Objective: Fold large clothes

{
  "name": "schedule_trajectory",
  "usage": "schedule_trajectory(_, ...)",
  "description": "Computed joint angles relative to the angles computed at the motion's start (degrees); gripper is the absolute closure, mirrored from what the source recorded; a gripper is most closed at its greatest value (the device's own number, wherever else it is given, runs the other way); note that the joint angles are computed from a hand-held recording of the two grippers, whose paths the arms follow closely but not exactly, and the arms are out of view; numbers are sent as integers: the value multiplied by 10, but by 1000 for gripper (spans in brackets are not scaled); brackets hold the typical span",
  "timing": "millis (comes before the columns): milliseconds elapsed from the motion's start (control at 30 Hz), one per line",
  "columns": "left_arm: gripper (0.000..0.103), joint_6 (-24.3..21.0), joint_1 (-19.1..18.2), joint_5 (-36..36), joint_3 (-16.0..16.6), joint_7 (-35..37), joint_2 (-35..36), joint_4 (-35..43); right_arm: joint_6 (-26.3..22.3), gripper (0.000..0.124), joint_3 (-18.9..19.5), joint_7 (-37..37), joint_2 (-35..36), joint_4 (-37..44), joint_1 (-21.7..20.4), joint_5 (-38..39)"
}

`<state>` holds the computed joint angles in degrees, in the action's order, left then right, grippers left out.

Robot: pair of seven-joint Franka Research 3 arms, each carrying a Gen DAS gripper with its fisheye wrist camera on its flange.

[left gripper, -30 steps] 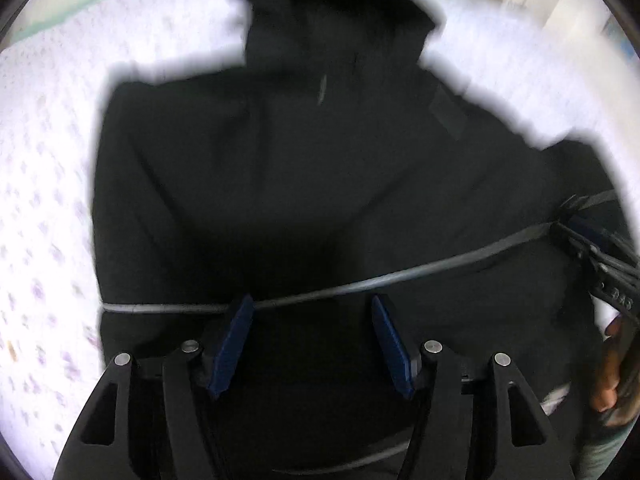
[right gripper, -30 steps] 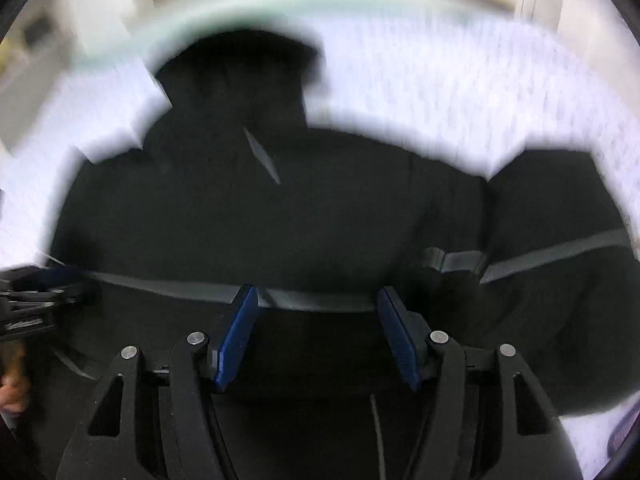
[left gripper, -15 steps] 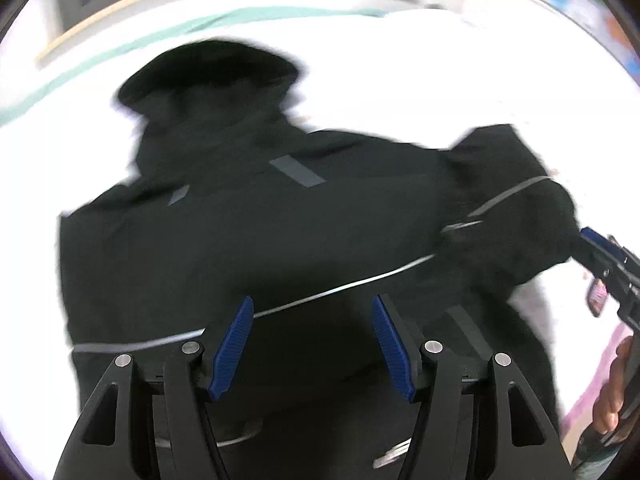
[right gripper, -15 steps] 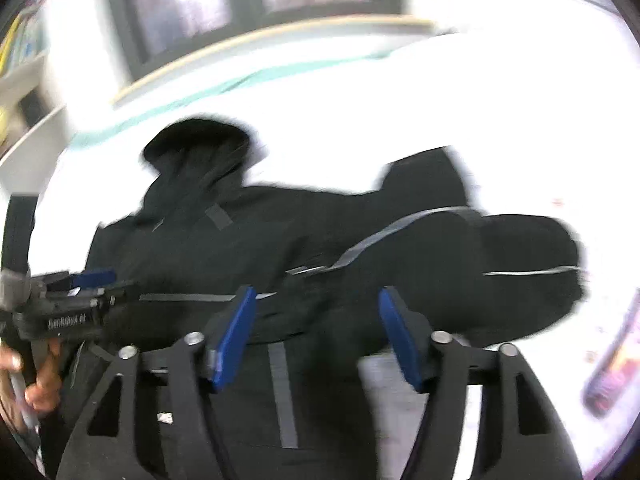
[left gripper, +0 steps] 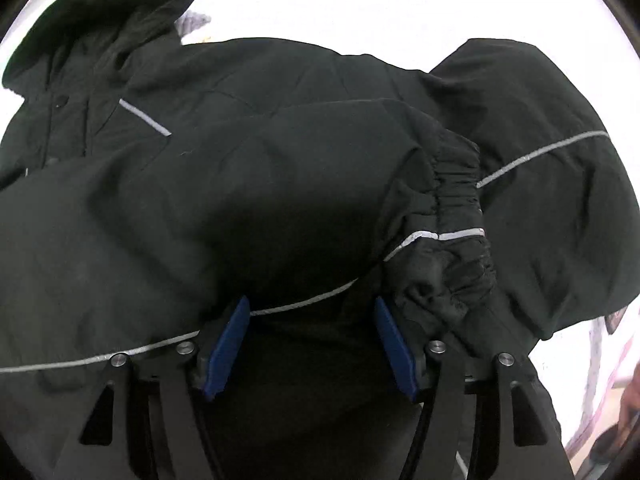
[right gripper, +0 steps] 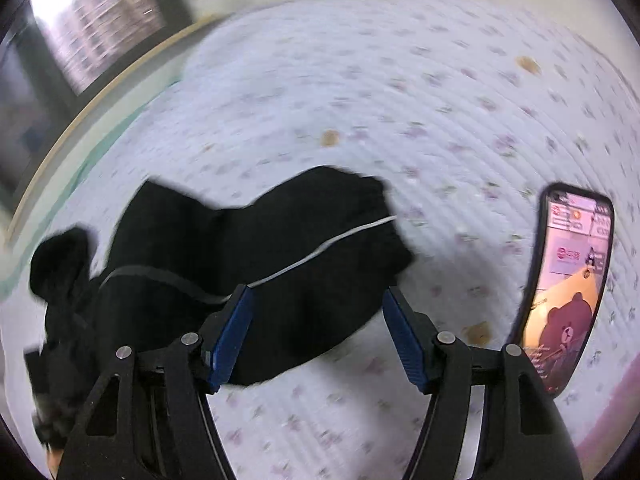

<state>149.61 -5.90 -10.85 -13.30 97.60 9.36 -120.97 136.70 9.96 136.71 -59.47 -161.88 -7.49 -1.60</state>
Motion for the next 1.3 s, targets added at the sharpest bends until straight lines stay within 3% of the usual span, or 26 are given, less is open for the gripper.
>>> schedule_trajectory(133, 36, 5, -5, 7, -1, -4, -5, -3, 26, 46, -22, 24, 54, -14, -25, 14)
schedule_trajectory(200, 35, 18, -8, 15, 0, -3, -7, -9, 58, 44, -56, 23, 82, -31, -12, 52)
schedule_trajectory(267, 35, 33, -8, 14, -2, 5, -9, -16, 121, 42, -98, -13, 110, -48, 22, 101)
schedule_trajectory(333, 35, 43, -5, -2, -6, 17, -11, -19, 160, 57, -86, -52, 129, -36, 27, 99)
schedule_trajectory(367, 35, 47, -3, -10, -8, 24, -14, -22, 175, 69, -86, -74, 136, -29, 35, 101)
schedule_trajectory(400, 35, 54, -2, -20, -10, 35, -17, -24, 184, 91, -80, -93, 140, -18, 35, 96)
schedule_trajectory(433, 36, 63, 3, -37, -11, 57, -25, -35, 180, 105, -56, -96, 139, -3, 16, 78)
schedule_trajectory(567, 37, 93, 1, -156, -22, 157, -60, -46, 116, 109, 45, -31, 78, 41, -110, -32)
schedule_trajectory(633, 37, 107, -10, -230, -23, 213, -67, -38, 85, 109, 65, -1, 32, 52, -162, -88)
schedule_trajectory(667, 37, 109, -15, -242, -19, 224, -65, -34, 80, 109, 53, 0, 22, 52, -168, -100)
schedule_trajectory(767, 37, 70, -24, -224, -15, 205, -17, 11, 67, 109, 16, -17, 30, 51, -152, -103)
schedule_trajectory(833, 33, 28, -33, -153, -6, 132, 36, 50, 78, 109, 12, -18, 53, 46, -151, -109)
schedule_trajectory(867, 32, 38, -32, -139, -10, 119, 54, 57, 84, 109, 2, -23, 60, 36, -139, -103)
schedule_trajectory(1000, 31, 20, -6, -125, -34, 115, 61, 81, 108, 110, -50, -55, 78, 10, -91, -56)
schedule_trajectory(1067, 32, 14, 13, -153, -47, 137, 38, 70, 125, 110, -65, -78, 63, 0, -65, -26)
schedule_trajectory(1167, 33, 28, 27, -200, -44, 179, -12, 36, 112, 110, -39, -92, 54, 15, -50, -10)
schedule_trajectory(1300, 33, 46, 23, -258, -6, 245, -120, -39, 94, 110, 16, -84, 56, 62, -9, 1)
